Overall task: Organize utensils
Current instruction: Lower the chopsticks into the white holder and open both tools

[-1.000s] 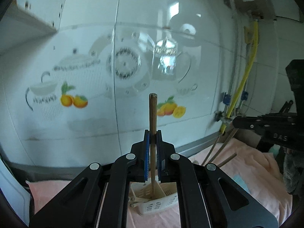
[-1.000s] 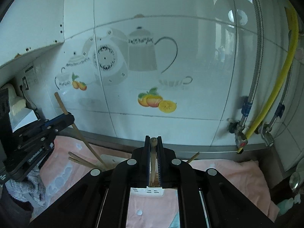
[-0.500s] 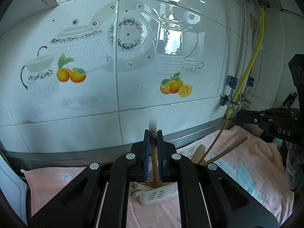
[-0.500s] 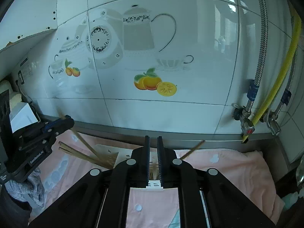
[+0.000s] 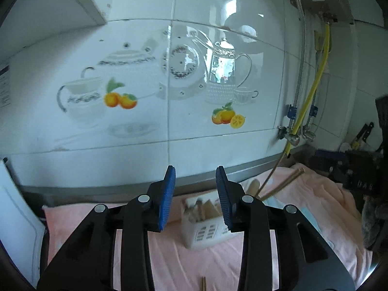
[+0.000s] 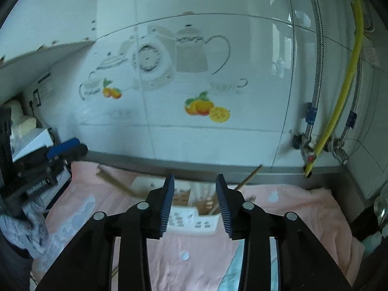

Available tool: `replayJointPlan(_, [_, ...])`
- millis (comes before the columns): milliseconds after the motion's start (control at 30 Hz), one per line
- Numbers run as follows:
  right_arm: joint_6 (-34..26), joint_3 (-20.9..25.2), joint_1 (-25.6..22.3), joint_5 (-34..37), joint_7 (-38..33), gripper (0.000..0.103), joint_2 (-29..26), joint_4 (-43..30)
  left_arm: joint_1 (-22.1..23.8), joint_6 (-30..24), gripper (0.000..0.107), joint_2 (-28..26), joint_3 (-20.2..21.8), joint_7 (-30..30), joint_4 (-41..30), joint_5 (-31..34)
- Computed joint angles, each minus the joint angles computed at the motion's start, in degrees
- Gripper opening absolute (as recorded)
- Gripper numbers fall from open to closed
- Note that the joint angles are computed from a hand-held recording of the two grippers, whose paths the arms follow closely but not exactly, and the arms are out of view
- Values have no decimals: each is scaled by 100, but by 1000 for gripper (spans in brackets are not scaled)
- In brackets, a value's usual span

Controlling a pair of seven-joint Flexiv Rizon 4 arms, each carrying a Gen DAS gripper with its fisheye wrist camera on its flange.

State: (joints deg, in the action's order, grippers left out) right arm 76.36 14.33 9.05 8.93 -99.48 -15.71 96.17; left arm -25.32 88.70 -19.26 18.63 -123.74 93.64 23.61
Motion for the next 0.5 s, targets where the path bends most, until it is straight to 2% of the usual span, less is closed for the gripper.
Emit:
replayJointPlan(67, [118,111,-3,117,-89,40,149,316,-216,56,42,198,289,-296,249,225])
replayJointPlan(167, [360,267,68,317,-216,44,381,896,-502,99,44,529,678,-916,614,766])
replayJointPlan(233, [529,287,180,354,-184,48,489,1228,-578,103,48,739,803,-1326,824,1133])
replayJointPlan(367, [832,448,394,497,-174,56,671,1910,-1160,-351,52,1200,1364,-2794,1029,2611])
replayJointPlan(433, [1036,538,529,572,-135,59,730,2247,-1311,-578,56,1445,1441,-3492,1158,3328])
replayJointPlan(500, [1342,454,811,321,154,60,772,2665,-1286,-706,56,1647,1382,-3847,1336,3690])
